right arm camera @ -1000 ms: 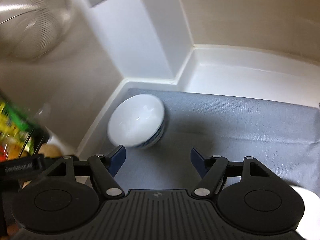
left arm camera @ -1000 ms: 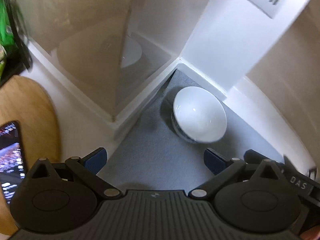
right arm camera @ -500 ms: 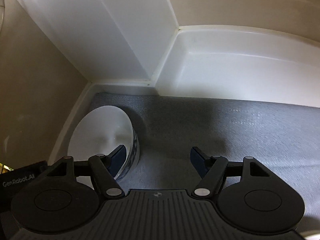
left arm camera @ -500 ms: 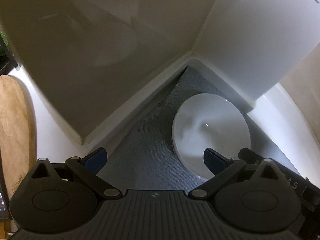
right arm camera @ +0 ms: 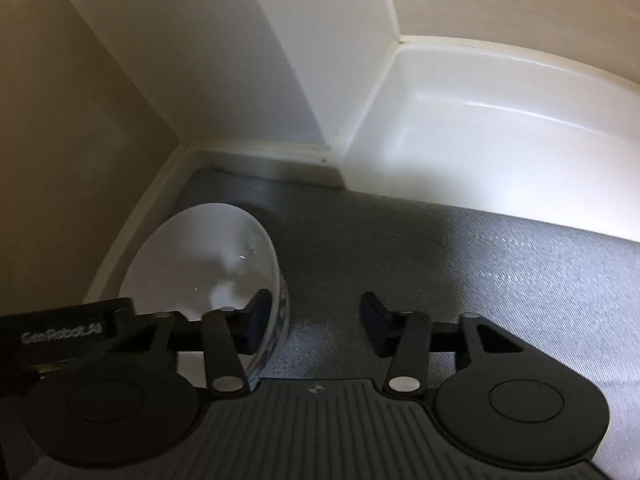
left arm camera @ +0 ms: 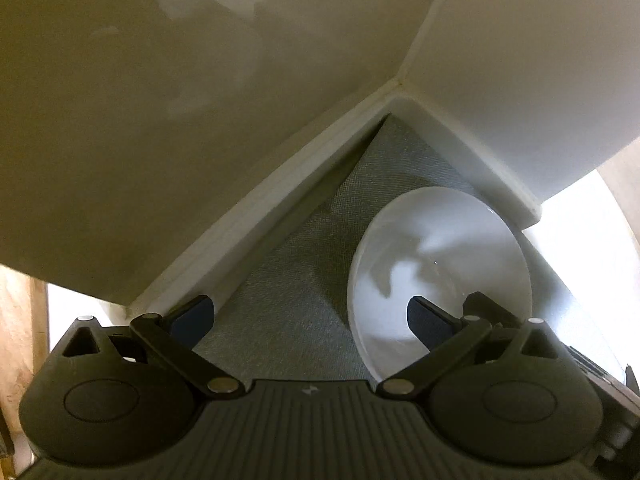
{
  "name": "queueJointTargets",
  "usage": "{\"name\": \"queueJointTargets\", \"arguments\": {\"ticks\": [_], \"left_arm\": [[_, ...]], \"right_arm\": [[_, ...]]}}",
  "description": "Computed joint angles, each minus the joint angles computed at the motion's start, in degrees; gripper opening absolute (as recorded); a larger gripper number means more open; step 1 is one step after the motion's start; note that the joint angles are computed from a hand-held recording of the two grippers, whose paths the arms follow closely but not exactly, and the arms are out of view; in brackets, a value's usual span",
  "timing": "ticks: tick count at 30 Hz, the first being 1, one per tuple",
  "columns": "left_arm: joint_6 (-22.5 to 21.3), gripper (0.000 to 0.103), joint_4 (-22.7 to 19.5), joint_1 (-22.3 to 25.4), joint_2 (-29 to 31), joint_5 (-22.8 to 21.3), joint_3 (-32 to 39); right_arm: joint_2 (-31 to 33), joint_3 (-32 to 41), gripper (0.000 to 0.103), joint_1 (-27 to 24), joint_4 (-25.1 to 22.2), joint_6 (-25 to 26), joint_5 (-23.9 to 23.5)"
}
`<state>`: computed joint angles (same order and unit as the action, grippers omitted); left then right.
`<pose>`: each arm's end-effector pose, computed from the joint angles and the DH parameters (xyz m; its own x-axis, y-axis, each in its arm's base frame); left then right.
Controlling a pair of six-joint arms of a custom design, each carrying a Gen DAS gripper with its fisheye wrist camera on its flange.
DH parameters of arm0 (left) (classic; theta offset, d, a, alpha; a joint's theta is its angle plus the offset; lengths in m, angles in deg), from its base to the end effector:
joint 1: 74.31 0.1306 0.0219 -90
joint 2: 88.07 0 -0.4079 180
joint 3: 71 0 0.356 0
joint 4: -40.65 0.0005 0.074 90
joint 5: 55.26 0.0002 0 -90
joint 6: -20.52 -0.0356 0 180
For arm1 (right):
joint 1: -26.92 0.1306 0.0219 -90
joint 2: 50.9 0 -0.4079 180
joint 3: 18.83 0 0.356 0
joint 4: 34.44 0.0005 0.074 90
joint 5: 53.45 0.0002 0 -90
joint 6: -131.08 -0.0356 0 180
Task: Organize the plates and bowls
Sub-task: 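Close both grippers on the rim of the blue-banded white bowl, then lift the white bowl and lower it into the light blue bowl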
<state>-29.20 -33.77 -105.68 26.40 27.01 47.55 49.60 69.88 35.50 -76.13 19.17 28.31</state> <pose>0.4996 -0.2996 0.4242 -0.9219 -0.1882 -0.3386 -0.1558 0.9804 -0.1209 0.5032 0.0806 0.3710 -0.8238 0.2492 -0.5091 0.0813 0.9409 0.3289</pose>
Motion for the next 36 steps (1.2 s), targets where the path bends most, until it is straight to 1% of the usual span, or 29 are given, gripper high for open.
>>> {"name": "queueJointTargets", "arguments": {"ticks": [1,3,4,6,7,8,9,11,12,13,14,15,16,18,20,22,25,29,32,36], "left_arm": [[0.1,0.103,-0.1,0.0,0.5,0.0,0.4],[-0.1,0.103,-0.3,0.0,0.9,0.0,0.6],[-0.3,0.103,-0.5,0.0,1.2,-0.2,0.9],[-1.1,0.101,-0.7,-0.2,1.1,-0.8,0.8],[-1.4,0.096,-0.6,-0.3,1.2,-0.8,0.8],[-1.8,0.088,-0.6,-0.3,0.9,-0.4,0.6],[-2.3,0.082,-0.9,-0.4,0.7,-0.6,0.6],[-3.6,0.053,-0.7,-0.6,0.4,-0.8,0.5],[-4.2,0.047,-0.6,-0.4,0.2,0.5,0.4],[-4.7,0.03,-0.2,0.0,-0.2,2.9,-0.2],[-5.0,0.016,0.1,0.2,-0.7,4.8,-0.6],[-6.0,0.014,-0.3,0.2,-0.7,6.1,-0.6],[-6.8,0.014,-1.0,-0.1,-0.7,5.7,-0.4],[-8.8,0.014,-0.7,-0.6,-1.1,5.4,-1.0],[-9.6,0.014,-0.4,-0.6,-1.8,6.7,-1.9],[-9.8,0.014,0.0,-0.8,-2.3,7.3,-2.1],[-10.2,0.014,1.4,-1.4,-4.0,6.9,-3.7],[-9.3,0.014,1.7,-2.1,-6.9,7.0,-4.8],[-9.3,0.014,2.2,-2.6,-8.9,6.5,-5.8],[-8.8,0.014,3.7,-2.6,-12.1,6.5,-8.9]], "right_arm": [[0.0,-0.2,0.038,-0.1,0.5,0.4,-0.7],[0.0,-0.4,0.03,-0.2,1.0,0.8,-1.7],[-0.1,-0.5,0.023,-0.1,1.2,1.0,-2.0],[-0.2,-0.7,0.014,-0.1,1.5,1.2,-3.2],[0.0,-0.4,0.011,0.1,1.5,1.0,-3.5],[0.3,-0.1,0.011,0.3,1.4,0.8,-3.4],[0.1,-0.1,0.012,0.5,1.3,0.8,-3.2],[0.1,0.2,0.012,0.7,0.7,0.4,-3.2],[0.0,0.3,0.013,0.8,-0.1,0.4,-3.2],[-0.3,0.2,0.013,0.8,-0.6,0.5,-3.4],[-0.6,0.1,0.013,0.9,-1.0,0.6,-3.5],[-1.1,-0.3,0.013,1.0,-1.3,0.9,-3.7],[-1.6,-0.6,0.013,1.0,-1.7,1.0,-3.8],[-2.2,-1.0,0.013,1.2,-2.5,0.6,-3.5],[-3.3,-2.0,0.013,1.2,-2.7,0.1,-3.3],[-4.0,-2.5,0.013,1.1,-2.7,-0.3,-3.0],[-5.8,-3.5,0.013,1.1,-2.4,-0.5,-2.8],[-8.0,-4.4,0.013,1.4,-1.7,-0.9,-1.7],[-11.0,-5.8,0.013,1.3,-1.7,0.0,-1.3],[-14.2,-6.7,0.013,3.3,-2.0,0.1,1.4]]}}
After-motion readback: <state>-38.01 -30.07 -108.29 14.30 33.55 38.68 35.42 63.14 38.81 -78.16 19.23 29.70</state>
